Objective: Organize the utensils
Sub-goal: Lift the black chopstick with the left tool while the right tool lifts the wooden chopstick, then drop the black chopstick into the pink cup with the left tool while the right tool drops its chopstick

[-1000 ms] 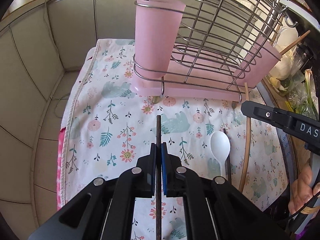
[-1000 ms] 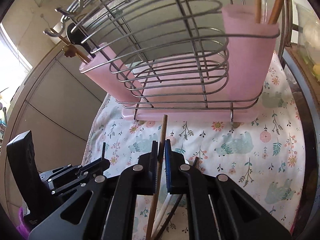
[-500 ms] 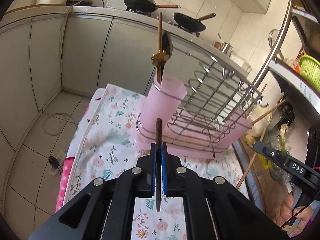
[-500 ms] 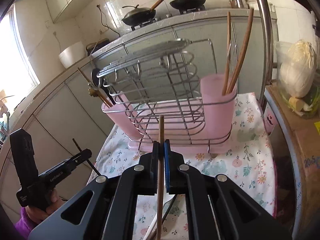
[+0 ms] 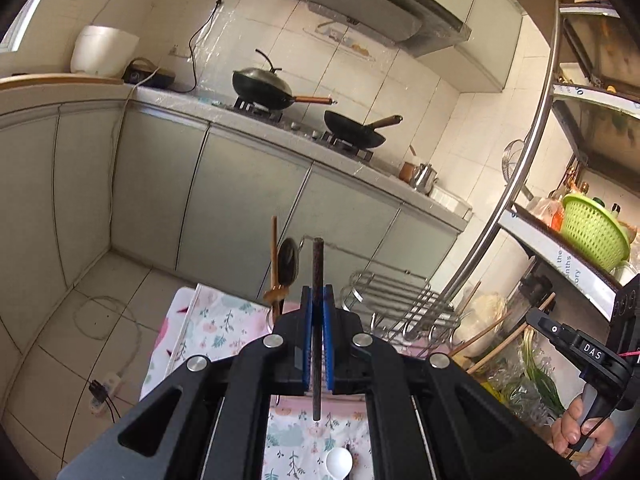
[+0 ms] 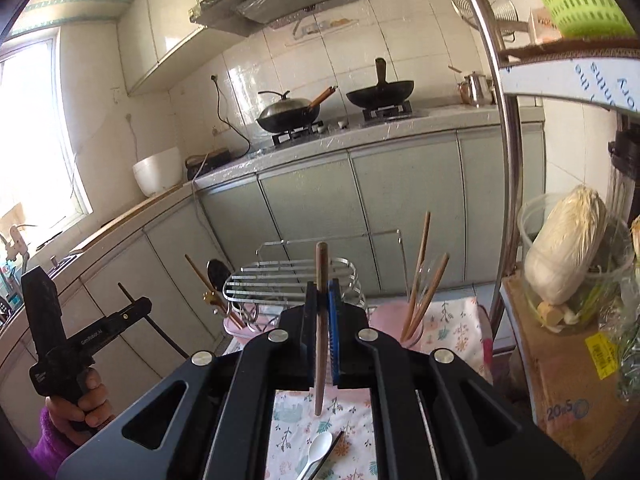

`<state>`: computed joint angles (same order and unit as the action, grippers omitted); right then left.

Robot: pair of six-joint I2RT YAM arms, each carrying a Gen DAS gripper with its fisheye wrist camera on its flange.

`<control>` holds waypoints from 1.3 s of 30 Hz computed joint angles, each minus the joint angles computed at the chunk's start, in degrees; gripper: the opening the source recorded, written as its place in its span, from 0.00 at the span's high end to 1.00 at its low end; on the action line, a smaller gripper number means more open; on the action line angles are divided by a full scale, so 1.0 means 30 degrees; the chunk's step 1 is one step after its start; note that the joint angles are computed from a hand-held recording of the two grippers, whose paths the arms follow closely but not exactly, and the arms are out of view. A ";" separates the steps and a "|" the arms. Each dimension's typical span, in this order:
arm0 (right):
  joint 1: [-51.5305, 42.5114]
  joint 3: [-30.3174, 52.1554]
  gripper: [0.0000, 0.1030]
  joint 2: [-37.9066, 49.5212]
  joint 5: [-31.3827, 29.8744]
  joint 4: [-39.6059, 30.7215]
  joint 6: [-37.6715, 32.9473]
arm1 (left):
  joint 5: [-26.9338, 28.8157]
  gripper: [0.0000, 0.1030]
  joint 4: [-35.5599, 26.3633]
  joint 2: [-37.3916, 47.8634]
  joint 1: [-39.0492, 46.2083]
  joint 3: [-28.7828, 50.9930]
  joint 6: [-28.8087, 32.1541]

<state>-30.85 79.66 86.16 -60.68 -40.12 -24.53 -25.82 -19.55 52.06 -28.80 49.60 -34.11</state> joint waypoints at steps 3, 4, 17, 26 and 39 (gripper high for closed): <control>-0.0060 0.1245 0.94 0.0270 0.0105 0.0563 0.0963 | -0.0541 0.96 0.0066 0.0402 -0.0162 0.1325 0.0870; -0.0019 0.1504 0.94 0.0337 0.0265 0.0881 0.1310 | -0.0591 0.96 0.0129 0.0635 -0.0092 0.1743 0.1092; 0.1106 0.3143 0.95 0.1067 0.3041 0.4999 0.3855 | -0.0515 0.96 0.1795 0.2848 0.1520 0.3789 0.2571; 0.2267 0.2871 0.94 0.2601 0.4547 0.4324 0.2923 | -0.0389 0.96 0.2965 0.4900 0.2265 0.3004 0.3551; 0.3104 0.1742 0.94 0.3853 0.6051 0.3502 0.1357 | 0.0557 0.96 0.3339 0.8471 0.1794 0.2473 0.3831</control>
<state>-21.54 84.88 97.72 -42.52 -29.62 -20.46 -24.15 -9.54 77.47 -23.42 57.02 -22.62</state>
